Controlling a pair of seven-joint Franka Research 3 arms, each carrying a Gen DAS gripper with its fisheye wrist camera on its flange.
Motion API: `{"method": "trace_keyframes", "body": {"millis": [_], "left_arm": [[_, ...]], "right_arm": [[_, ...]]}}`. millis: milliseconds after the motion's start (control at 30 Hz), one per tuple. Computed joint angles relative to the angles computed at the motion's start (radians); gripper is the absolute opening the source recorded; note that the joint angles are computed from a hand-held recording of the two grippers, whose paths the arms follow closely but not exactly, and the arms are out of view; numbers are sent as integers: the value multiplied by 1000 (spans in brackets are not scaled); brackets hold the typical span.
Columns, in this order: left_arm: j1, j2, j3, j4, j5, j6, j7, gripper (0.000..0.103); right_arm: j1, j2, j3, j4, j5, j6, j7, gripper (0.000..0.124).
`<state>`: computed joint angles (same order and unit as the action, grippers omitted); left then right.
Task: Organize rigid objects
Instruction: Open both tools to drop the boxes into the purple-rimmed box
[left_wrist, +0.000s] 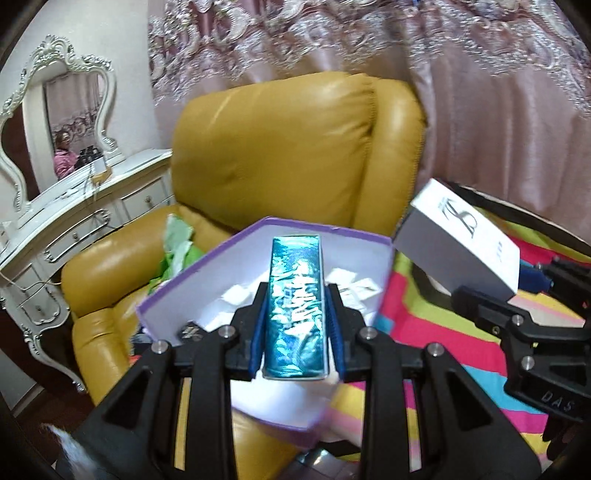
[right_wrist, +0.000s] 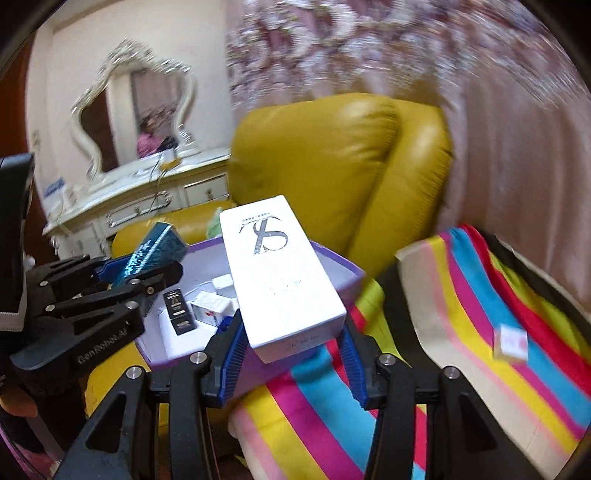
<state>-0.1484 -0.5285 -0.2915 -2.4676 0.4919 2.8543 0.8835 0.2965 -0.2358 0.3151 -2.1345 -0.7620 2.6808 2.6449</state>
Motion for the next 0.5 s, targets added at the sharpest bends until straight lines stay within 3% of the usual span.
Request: {"method": "trace_keyframes", "body": {"millis": [300,400,500], "left_arm": [[60,19,23,0,16,-5,-4,33],[77,27,10,13,27,-28,-21,34],[107,25,-13,28,66,-71,-65,48]], "right_arm": [[92,171,-50,194,16,-57,-95,49],[127,225,-95,237,163,-41,-213,49],[153,254,-124,271,173,-50,-195,52]]}}
